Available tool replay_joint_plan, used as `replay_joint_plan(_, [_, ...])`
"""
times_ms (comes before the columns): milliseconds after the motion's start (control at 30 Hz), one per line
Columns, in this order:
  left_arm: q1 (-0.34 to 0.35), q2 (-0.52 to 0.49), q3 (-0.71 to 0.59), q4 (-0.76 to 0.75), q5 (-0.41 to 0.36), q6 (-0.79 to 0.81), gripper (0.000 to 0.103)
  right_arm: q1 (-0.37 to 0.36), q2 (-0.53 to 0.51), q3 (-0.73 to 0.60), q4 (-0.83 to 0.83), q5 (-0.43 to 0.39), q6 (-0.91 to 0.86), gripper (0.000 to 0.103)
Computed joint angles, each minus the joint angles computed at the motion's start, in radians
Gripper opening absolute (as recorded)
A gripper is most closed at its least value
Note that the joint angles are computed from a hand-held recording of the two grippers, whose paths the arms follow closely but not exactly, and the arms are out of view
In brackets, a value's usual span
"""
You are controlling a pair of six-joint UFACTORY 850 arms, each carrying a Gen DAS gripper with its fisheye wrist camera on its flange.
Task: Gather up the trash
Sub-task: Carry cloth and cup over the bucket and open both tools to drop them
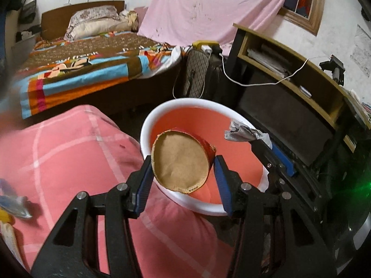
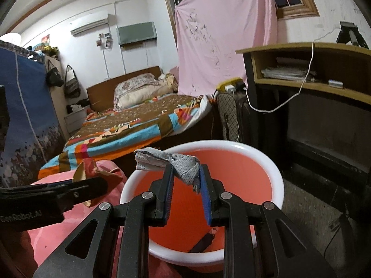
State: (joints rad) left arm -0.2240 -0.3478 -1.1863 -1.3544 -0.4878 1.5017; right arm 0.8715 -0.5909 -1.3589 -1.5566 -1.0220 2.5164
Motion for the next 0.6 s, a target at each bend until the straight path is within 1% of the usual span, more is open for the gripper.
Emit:
replay_joint_plan(133, [-0.013, -0.019, -0.021, 0.062, 0.014, -0.084, 0.071, -0.006, 0.007, 0.011, 0.014, 0.025, 0.008, 0.021])
replay_joint_plan(233, [-0.016, -0.031, -0.036, 0.112, 0.006, -0.155, 0.072, -0.007, 0.009, 0.013, 0.024, 0.035, 0.009, 0.022])
replay_joint_plan(333, [-0.013, -0.039, -0.045, 0.125, 0.003, -0.189, 0.073, -0.006, 0.013, 0.018, 0.028, 0.035, 0.011, 0.024])
replay_joint_plan(433, [-0.008, -0.039, -0.044, 0.119, 0.002, -0.198, 0.075, -0.008, 0.014, 0.018, 0.029, 0.035, 0.013, 0.028])
replay_joint_plan(500, [-0.004, -0.034, -0.038, 0.102, 0.007, -0.187, 0.075, -0.006, 0.014, 0.019, 0.028, 0.030, 0.017, 0.034])
replay_joint_plan(600, [0.005, -0.024, -0.025, 0.057, 0.018, -0.151, 0.076, -0.005, 0.015, 0.019, 0.019, 0.022, 0.023, 0.037])
